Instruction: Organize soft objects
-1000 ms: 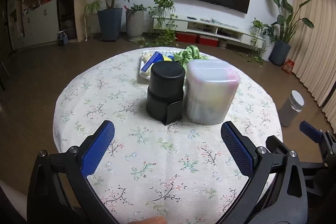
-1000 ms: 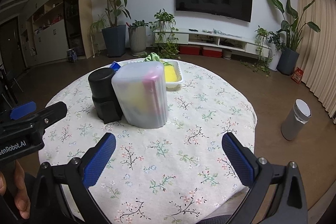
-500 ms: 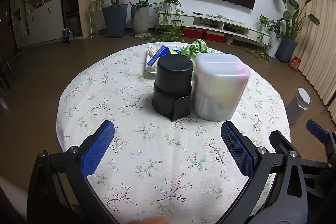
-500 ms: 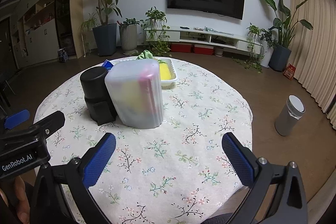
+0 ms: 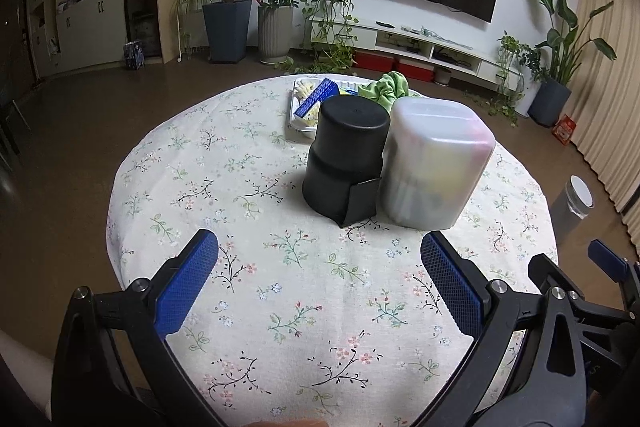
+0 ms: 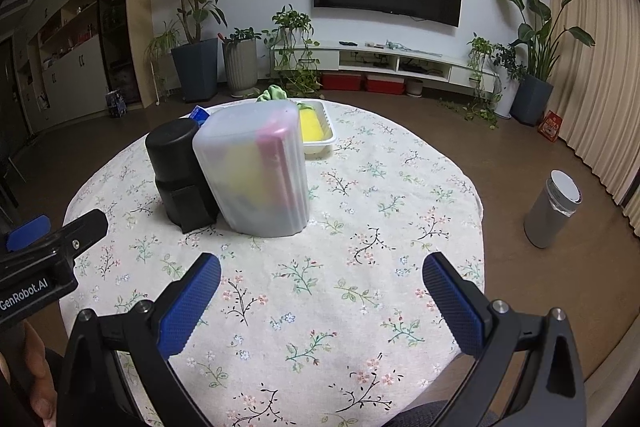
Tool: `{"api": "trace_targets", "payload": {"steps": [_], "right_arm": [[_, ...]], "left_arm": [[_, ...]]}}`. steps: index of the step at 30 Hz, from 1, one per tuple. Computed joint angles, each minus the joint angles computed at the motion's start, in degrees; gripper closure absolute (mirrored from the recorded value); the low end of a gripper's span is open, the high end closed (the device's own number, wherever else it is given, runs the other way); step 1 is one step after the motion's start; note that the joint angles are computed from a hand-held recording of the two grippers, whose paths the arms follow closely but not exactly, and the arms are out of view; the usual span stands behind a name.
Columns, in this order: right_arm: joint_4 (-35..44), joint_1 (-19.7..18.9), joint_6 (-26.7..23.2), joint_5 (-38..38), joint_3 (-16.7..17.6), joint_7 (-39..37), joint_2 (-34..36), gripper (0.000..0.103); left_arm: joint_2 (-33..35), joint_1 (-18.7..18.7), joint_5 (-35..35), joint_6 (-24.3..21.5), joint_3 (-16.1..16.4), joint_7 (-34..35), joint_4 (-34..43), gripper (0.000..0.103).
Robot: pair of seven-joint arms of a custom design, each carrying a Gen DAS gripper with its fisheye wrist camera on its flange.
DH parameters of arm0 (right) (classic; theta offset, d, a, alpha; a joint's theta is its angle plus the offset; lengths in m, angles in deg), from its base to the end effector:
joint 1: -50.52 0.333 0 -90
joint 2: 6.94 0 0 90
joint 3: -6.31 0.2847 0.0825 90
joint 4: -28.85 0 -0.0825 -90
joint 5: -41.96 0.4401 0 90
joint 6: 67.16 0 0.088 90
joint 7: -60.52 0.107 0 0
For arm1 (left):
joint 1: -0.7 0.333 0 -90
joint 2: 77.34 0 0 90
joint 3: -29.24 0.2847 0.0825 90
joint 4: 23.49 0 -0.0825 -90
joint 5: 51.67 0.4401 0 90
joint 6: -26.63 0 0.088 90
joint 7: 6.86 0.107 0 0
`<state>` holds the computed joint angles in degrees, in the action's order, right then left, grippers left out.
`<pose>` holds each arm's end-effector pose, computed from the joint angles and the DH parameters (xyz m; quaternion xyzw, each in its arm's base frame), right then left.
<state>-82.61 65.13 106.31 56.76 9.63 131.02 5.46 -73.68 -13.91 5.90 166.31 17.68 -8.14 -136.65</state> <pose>0.6632 0.1924 0.4123 -0.7565 0.4999 -0.2474 0.3416 0.5879 -0.2853 0.4242 -0.7772 0.4752 -0.2595 0.3205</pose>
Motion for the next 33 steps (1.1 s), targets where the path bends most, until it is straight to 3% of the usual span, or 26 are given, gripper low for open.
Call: {"api": "trace_targets", "payload": {"steps": [33], "right_arm": [[0.2,-0.2,-1.4,0.4,0.1,-0.1,0.1,0.0]], "left_arm": [[2.0,-1.1,-0.5,-1.7,0.4,2.7,2.2,0.0]]}}
